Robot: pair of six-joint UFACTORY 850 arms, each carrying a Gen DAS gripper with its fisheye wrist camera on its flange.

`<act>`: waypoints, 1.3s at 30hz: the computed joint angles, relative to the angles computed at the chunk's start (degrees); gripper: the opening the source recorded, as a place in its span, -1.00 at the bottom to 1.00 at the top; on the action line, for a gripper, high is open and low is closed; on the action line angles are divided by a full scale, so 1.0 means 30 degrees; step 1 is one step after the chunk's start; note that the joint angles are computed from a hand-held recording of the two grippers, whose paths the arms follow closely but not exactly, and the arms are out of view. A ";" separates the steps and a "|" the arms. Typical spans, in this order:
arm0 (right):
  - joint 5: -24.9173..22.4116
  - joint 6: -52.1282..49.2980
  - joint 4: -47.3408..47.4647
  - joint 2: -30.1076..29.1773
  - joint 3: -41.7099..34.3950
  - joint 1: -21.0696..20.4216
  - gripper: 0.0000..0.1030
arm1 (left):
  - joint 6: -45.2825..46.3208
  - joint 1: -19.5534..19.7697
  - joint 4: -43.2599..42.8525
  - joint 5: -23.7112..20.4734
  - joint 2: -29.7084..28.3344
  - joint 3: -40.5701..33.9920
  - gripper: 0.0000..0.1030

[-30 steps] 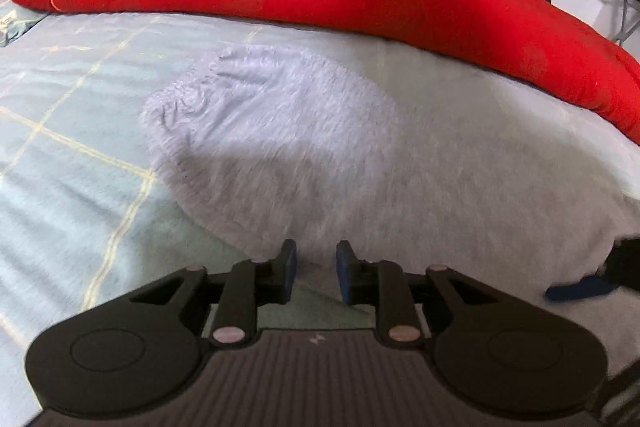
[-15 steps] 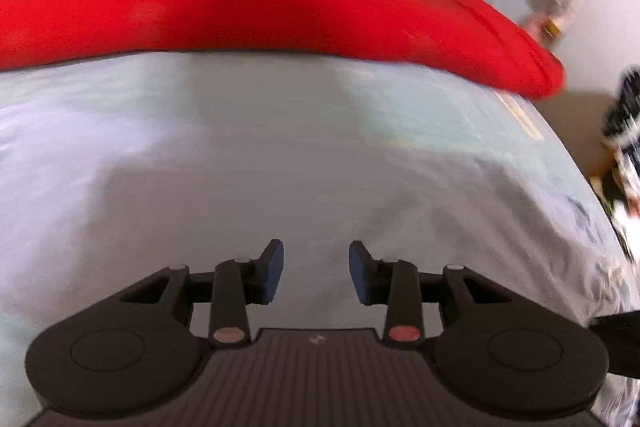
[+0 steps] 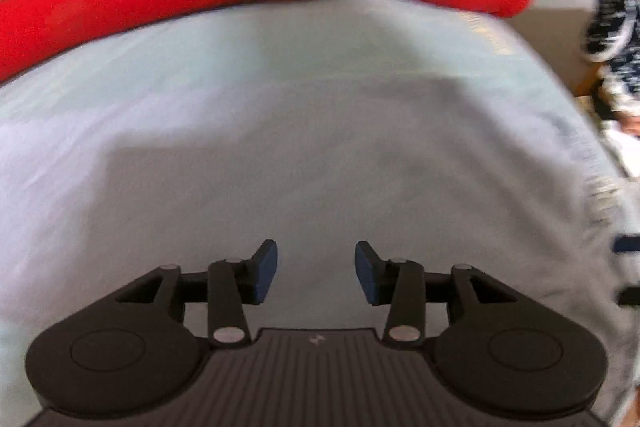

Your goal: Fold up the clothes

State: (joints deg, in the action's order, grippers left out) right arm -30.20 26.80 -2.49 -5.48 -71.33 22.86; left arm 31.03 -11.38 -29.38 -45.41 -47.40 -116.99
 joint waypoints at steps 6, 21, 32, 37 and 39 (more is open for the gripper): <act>-0.0550 -0.3820 -0.1165 -0.0081 -0.0966 -0.2604 0.58 | 0.0561 -0.0804 -0.3351 -0.1123 -0.0600 -0.0911 -0.07; -0.5072 -2.2140 0.7939 -0.8471 -0.9020 -0.7729 -0.16 | -0.4902 -0.2581 -0.0708 0.1416 -0.0196 0.0447 -0.11; -0.5807 -2.2677 0.9303 -0.8726 -0.9335 -0.7906 -0.86 | -0.6928 -0.2957 0.1461 0.0024 -0.1210 -0.1520 -0.09; -0.4509 -2.0461 0.8046 -0.8493 -0.9065 -0.7872 -0.86 | -0.7723 -0.3157 0.2865 -0.0318 -0.1852 -0.2513 -0.09; -0.4375 -1.9296 0.7639 -0.8536 -0.9055 -0.7848 -0.81 | -0.7752 -0.3151 0.3072 -0.0386 -0.1956 -0.2764 -0.09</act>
